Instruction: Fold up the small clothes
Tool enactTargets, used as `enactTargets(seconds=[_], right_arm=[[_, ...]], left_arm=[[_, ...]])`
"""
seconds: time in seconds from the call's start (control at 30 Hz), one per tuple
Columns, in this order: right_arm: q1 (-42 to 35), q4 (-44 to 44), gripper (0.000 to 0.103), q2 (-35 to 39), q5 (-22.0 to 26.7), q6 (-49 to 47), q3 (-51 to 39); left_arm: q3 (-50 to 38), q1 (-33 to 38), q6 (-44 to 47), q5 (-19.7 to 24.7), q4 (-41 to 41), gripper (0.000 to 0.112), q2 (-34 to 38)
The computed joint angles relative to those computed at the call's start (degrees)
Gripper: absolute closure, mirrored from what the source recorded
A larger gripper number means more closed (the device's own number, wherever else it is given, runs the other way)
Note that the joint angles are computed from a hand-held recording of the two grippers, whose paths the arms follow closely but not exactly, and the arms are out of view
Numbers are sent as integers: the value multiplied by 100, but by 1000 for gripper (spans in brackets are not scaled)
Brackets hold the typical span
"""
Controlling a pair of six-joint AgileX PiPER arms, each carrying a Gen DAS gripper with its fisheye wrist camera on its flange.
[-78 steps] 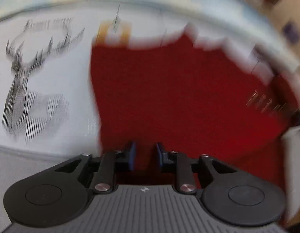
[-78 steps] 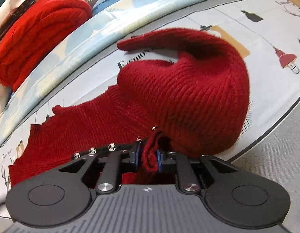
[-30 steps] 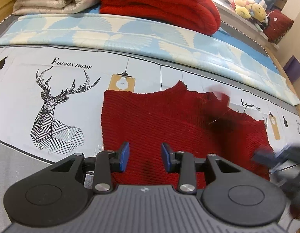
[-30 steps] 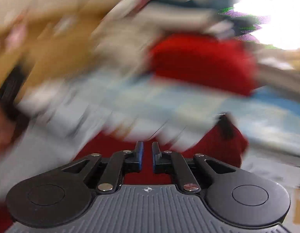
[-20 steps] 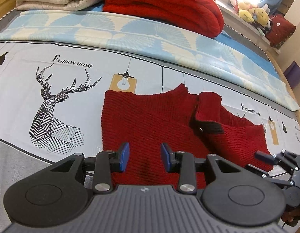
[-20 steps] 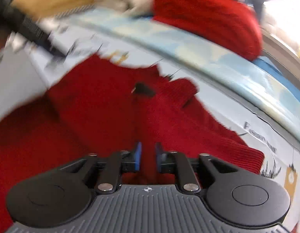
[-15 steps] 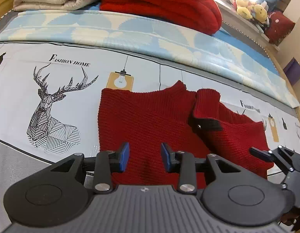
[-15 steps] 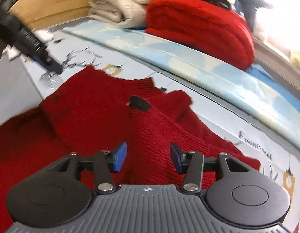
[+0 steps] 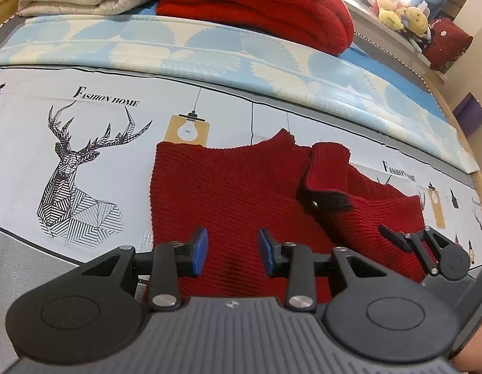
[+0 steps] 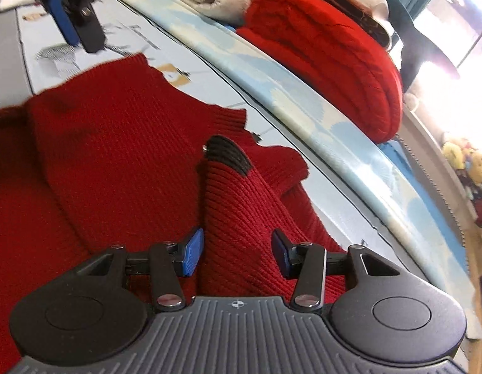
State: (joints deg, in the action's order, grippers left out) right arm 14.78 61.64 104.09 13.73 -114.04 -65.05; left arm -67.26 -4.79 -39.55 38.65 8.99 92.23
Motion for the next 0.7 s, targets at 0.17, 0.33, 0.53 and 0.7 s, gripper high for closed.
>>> enactTargets(seconds=[0.17, 0.33, 0.53, 0.7], right_arm=[[72, 535, 81, 36, 57, -489, 25], [-589, -153, 87, -12, 1945, 1344, -875], [-2060, 1030, 87, 1254, 4846, 4764, -3160], [-1726, -1576, 83, 1780, 4122, 6599, -3940]], left_arm=[[6, 48, 36, -27, -51, 72, -20], [48, 133, 101, -25, -87, 72, -78], [67, 217, 141, 4, -128, 72, -131], [74, 217, 190, 25, -125, 72, -139]])
